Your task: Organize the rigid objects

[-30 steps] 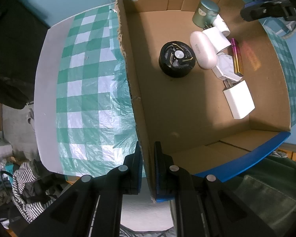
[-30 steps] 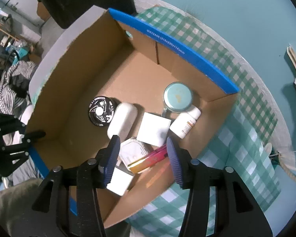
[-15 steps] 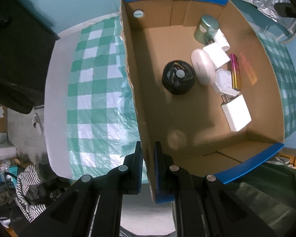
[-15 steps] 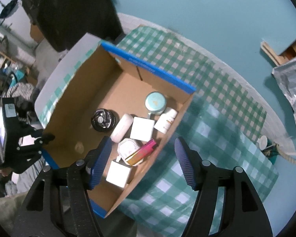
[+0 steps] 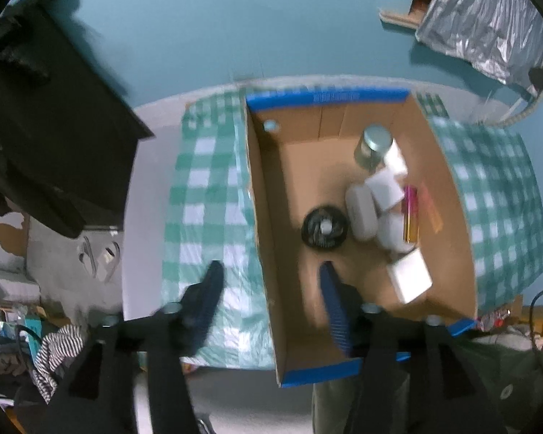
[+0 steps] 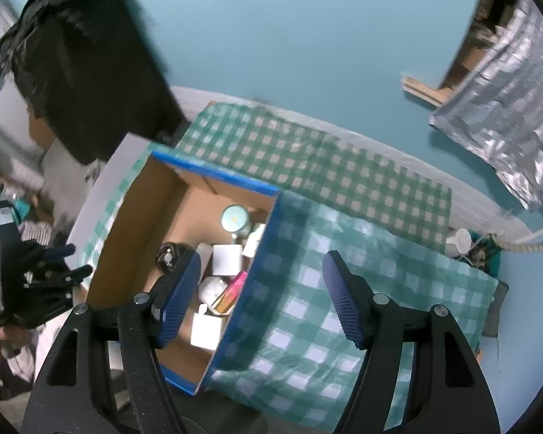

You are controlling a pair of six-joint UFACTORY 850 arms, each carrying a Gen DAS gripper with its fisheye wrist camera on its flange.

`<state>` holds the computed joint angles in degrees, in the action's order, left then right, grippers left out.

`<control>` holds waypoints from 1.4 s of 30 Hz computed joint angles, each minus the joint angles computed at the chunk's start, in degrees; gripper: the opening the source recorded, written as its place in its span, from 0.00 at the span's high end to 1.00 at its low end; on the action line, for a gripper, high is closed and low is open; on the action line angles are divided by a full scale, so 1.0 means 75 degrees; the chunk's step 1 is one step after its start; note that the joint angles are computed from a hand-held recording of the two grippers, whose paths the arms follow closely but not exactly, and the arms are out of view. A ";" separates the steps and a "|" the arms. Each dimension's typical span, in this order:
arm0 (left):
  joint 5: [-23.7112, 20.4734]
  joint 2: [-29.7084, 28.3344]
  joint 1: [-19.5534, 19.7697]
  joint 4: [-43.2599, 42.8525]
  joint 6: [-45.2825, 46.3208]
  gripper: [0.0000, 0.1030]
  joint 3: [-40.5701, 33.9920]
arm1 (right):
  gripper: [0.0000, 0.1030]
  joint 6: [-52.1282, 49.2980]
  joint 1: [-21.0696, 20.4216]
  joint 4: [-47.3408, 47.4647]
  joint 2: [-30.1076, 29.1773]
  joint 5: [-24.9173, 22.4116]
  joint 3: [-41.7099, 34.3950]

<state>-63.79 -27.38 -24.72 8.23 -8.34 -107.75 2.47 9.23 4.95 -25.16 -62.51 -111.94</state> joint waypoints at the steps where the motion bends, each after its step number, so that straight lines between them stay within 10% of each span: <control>1: 0.0078 0.0007 -0.0039 0.0115 -0.0076 0.30 -0.0084 | 0.33 0.0094 -0.0020 -0.0065 0.0068 0.0056 0.0051; 18: 0.0514 -0.0344 -0.0448 0.0452 -0.0520 0.01 -0.1523 | 0.32 0.1506 -0.0251 -0.1078 0.1144 0.1143 0.1079; 42: 0.0459 -0.0625 -0.0875 0.0707 -0.0840 0.01 -0.2234 | 0.32 0.2205 -0.0364 -0.1557 0.1669 0.1631 0.1788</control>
